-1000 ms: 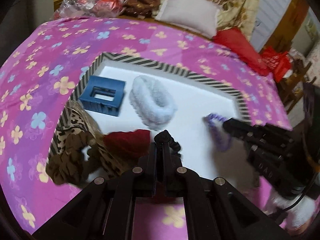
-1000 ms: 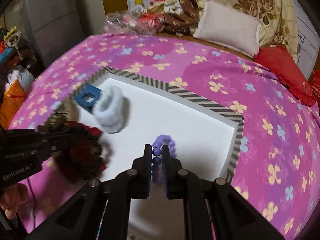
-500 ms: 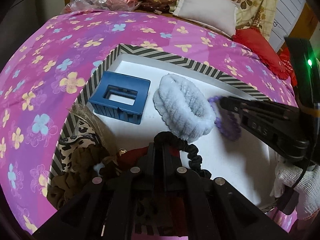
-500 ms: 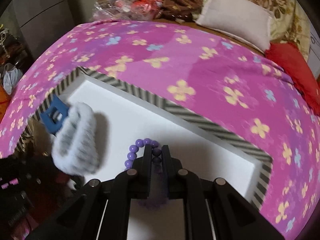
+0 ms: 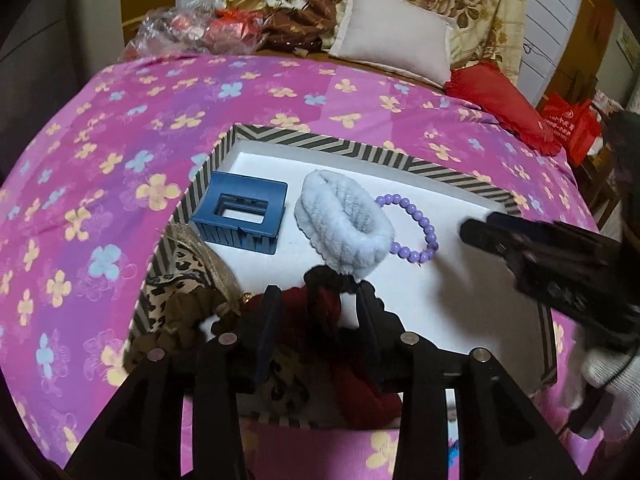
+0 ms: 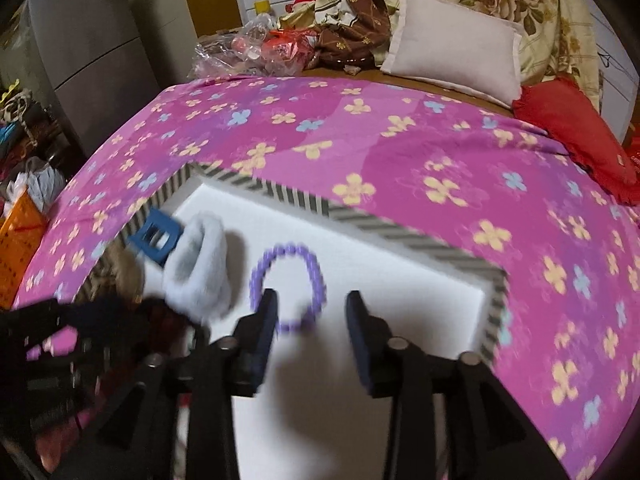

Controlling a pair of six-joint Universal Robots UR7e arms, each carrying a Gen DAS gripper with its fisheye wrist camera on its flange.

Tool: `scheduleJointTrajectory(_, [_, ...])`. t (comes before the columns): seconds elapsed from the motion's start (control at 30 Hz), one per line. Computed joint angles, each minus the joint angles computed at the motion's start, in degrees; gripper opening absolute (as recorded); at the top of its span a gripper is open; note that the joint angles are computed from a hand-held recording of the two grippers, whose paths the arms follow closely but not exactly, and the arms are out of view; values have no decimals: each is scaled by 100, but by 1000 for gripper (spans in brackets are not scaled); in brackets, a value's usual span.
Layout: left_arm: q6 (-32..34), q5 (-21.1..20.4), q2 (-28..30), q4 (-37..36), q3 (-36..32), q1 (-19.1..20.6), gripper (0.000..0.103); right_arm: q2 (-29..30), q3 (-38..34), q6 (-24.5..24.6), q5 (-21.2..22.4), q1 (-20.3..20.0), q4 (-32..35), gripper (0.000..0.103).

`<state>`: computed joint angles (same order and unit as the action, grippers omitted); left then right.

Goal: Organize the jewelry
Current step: 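Carry the black scrunchie and purple bracelet into the tray, opening both grippers, then withdraw both grippers from the tray toward the remaining bracelets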

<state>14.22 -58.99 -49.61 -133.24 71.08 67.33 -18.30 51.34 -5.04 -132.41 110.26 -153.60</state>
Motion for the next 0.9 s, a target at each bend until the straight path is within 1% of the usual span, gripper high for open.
scheduleJointTrajectory(0.13, [144, 111, -219, -297, 377, -85, 32, -488, 981, 94, -91, 138, -518, 50])
scheduleJointTrajectory(0.3, [262, 202, -493, -633, 810, -182, 32, -894, 1872, 239, -188, 322, -1032, 56])
scheduleJointTrajectory(0.43, [358, 265, -735, -815, 1147, -266, 32, -1034, 2304, 352, -271, 461, -1205, 61])
scheduleJointTrajectory(0.67, [466, 388, -1189, -1124, 1748, -384, 32, -1238, 2968, 587, -297, 687, -1766, 65])
scheduleJointTrajectory(0.9, [397, 413, -1581, -1190, 2207, -437, 32, -1383, 3448, 817, -428, 851, -2001, 68])
